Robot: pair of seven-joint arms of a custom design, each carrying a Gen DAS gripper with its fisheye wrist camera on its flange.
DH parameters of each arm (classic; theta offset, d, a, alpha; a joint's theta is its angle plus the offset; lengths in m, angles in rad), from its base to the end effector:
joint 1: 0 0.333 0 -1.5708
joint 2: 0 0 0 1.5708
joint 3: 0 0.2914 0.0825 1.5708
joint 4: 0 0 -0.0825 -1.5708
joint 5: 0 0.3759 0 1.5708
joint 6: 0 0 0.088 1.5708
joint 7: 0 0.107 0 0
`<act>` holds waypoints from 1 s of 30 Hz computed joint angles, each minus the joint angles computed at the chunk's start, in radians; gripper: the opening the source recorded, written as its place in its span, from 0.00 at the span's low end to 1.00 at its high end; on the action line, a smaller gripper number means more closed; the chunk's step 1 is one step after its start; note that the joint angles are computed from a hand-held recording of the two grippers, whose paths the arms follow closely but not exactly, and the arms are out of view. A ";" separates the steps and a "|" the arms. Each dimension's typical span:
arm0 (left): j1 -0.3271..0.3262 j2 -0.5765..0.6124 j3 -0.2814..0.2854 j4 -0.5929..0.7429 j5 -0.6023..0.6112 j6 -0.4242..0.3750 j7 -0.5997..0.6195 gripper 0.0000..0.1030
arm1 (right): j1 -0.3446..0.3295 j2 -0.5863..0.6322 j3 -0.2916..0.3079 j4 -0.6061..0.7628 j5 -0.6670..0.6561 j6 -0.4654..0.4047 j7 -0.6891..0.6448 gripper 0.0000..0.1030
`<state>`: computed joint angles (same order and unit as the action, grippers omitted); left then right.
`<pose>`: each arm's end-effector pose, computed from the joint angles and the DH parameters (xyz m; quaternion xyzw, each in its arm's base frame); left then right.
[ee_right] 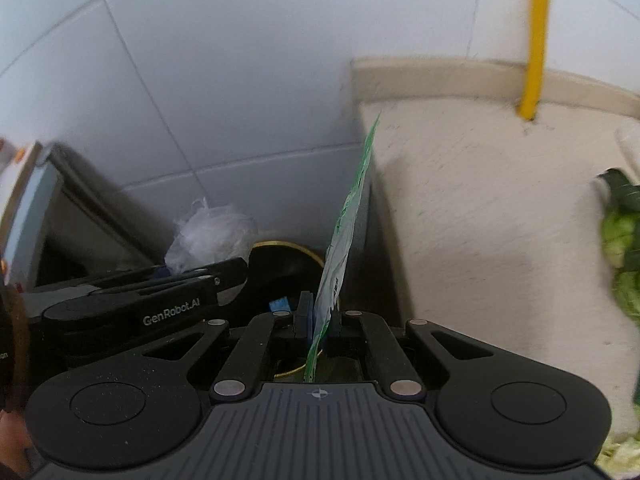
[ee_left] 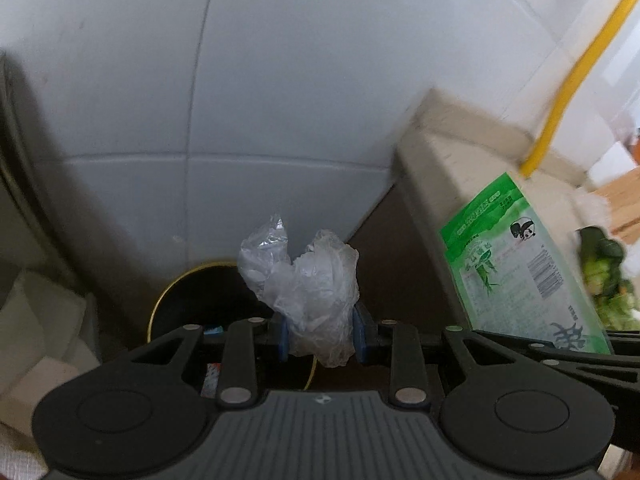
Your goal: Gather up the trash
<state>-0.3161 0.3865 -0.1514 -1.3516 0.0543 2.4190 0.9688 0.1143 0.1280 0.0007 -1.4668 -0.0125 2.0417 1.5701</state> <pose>0.6392 -0.2989 0.5653 -0.7103 0.6186 -0.3257 0.0822 0.6184 0.0707 0.6265 -0.7292 0.6474 -0.1520 0.1614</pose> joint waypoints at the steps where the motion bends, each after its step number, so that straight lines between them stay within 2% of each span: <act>1: -0.003 0.007 0.003 0.001 0.004 -0.011 -0.009 0.24 | -0.001 0.008 0.000 0.000 0.006 -0.001 -0.005 0.05; 10: 0.008 0.009 0.022 -0.078 0.016 -0.009 -0.071 0.24 | -0.017 0.101 0.011 0.018 0.070 -0.024 -0.045 0.05; 16: 0.027 -0.001 0.030 -0.130 0.019 0.023 -0.111 0.24 | -0.022 0.140 0.024 0.024 0.124 -0.030 -0.066 0.05; 30: 0.024 0.096 0.044 -0.052 0.038 -0.052 -0.151 0.24 | -0.031 0.290 0.040 0.114 0.166 -0.066 -0.046 0.05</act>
<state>-0.2919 0.4829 -0.1074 -1.4033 0.0925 2.3673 0.8178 0.0833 0.4184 0.0411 -1.3527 0.1539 1.9762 1.5239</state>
